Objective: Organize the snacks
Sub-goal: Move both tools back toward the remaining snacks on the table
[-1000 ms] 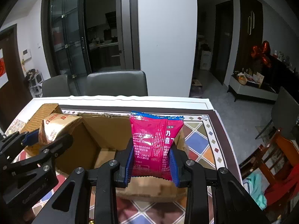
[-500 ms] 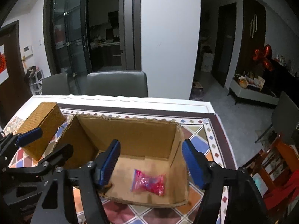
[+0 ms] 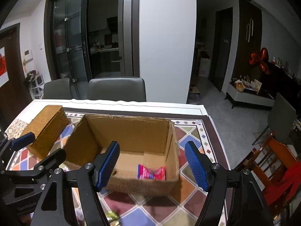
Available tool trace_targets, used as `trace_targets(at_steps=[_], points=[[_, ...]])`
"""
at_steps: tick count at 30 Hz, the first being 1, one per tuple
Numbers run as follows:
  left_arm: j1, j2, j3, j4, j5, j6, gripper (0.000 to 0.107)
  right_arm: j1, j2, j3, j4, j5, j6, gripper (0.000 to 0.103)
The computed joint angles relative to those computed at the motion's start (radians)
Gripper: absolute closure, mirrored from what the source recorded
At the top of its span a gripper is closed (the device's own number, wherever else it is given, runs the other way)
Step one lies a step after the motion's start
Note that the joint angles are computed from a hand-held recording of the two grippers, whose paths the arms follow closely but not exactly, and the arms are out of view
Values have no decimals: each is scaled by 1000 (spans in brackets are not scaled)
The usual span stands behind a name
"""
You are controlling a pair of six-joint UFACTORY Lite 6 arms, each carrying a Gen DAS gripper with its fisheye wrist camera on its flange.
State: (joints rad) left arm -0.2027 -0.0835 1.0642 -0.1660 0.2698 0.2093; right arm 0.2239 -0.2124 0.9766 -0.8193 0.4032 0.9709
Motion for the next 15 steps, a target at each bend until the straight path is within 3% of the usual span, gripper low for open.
trace_targets(at_steps=[10, 15], points=[[14, -217, -203, -32, 6, 51, 16, 84, -222, -165, -18, 102, 46, 31], [-3, -325, -294, 30, 20, -9, 16, 119, -326, -251, -16, 135, 62, 31]])
